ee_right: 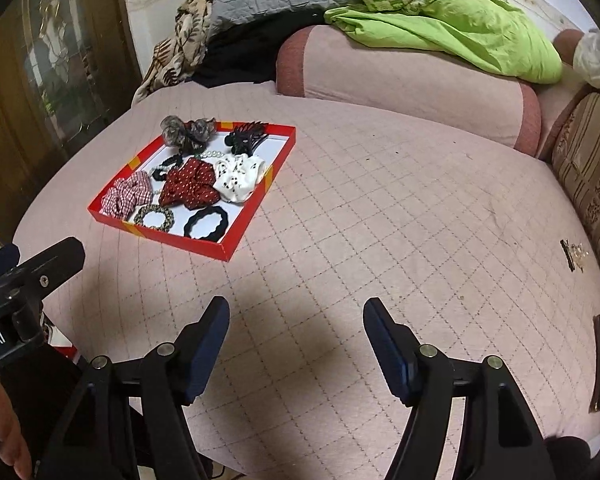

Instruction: Organize jewelry

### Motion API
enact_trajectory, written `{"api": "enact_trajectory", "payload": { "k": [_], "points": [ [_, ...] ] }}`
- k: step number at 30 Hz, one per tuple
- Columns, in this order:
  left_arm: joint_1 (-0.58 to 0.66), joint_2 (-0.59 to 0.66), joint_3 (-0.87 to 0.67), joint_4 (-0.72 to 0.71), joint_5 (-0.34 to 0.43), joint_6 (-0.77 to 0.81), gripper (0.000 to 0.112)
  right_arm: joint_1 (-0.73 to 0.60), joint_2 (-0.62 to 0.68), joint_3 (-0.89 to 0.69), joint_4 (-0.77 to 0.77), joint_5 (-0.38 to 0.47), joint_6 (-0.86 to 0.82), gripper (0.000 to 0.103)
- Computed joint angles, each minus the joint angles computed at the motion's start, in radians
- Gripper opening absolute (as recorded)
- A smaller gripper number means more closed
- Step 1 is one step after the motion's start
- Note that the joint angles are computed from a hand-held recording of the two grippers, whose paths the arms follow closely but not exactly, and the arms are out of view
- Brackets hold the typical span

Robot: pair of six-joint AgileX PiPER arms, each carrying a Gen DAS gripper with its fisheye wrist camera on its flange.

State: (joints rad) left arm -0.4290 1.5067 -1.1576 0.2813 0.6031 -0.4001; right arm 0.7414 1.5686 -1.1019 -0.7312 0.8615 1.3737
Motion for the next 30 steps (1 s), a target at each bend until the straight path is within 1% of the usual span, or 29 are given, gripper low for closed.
{"api": "enact_trajectory", "payload": {
  "k": [13,30],
  "points": [
    [0.032,0.015,0.013,-0.110,-0.014,0.122,0.103,0.017,0.047,-0.034,0.006,0.032,-0.010,0.074],
    [0.035,0.037,0.012,-0.187,-0.008,0.211,0.103,0.005,0.054,-0.025,0.019,0.025,-0.001,0.075]
  ]
}}
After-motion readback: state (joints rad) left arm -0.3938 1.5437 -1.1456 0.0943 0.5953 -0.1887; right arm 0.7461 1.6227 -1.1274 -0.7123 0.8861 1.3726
